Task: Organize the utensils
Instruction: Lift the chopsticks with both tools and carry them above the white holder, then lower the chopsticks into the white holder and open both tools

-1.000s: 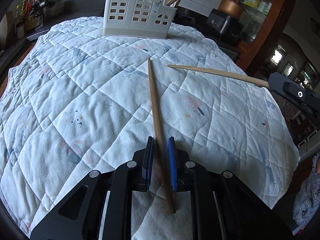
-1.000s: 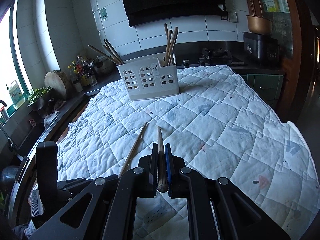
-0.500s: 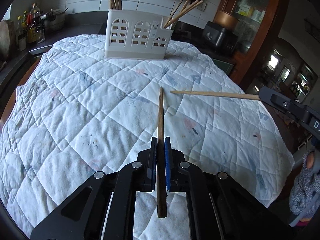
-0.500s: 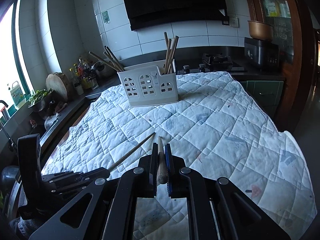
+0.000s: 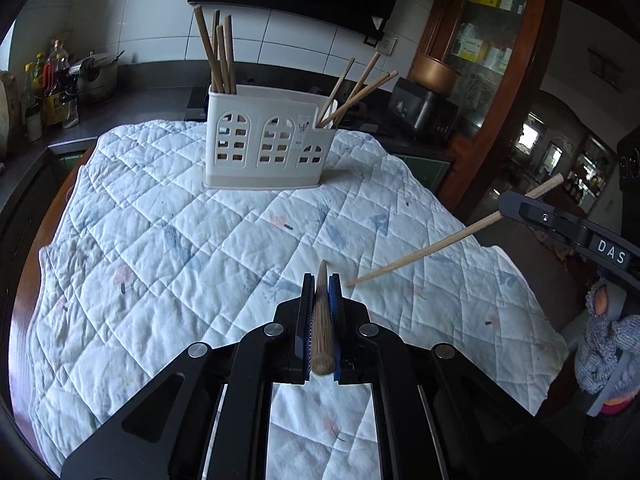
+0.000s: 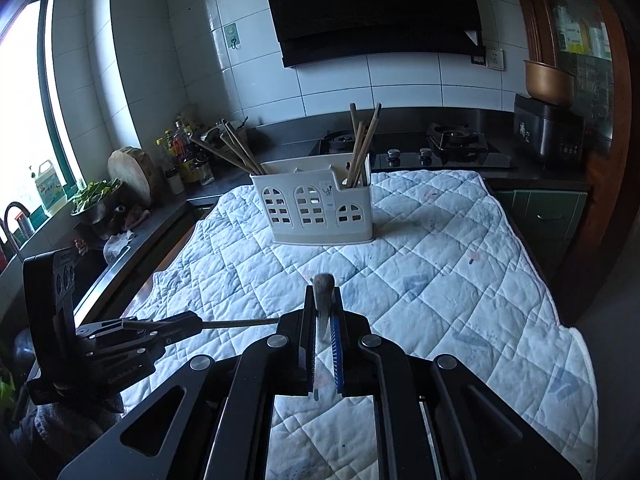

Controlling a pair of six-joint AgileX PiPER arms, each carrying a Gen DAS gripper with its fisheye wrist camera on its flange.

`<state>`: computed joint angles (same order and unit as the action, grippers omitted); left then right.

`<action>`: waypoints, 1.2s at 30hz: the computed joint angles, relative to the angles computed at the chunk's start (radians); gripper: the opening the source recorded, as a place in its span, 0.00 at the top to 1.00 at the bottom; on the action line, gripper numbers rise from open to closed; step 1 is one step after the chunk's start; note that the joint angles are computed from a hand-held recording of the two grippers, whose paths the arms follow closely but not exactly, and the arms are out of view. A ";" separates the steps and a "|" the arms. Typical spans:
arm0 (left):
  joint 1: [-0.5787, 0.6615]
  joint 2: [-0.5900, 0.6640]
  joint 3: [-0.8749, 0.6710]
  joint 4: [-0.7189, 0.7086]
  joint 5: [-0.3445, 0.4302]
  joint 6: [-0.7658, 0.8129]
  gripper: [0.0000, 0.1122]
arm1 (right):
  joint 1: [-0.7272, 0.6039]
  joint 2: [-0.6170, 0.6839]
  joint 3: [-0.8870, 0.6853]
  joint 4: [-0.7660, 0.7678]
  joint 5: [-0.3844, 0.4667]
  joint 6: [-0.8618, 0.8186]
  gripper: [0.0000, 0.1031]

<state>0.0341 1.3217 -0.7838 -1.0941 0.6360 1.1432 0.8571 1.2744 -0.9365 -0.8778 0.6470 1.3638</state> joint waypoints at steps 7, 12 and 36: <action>0.003 0.058 -0.156 0.059 0.051 -0.061 0.95 | -0.137 0.056 -0.183 0.250 -0.015 -0.369 0.93; 0.000 0.119 -0.305 0.133 0.089 -0.141 0.95 | -0.209 0.122 -0.356 0.378 0.032 -0.580 0.93; -0.102 0.697 -1.588 0.687 0.289 -0.865 0.95 | -0.383 0.780 -1.483 0.540 0.433 -1.044 0.93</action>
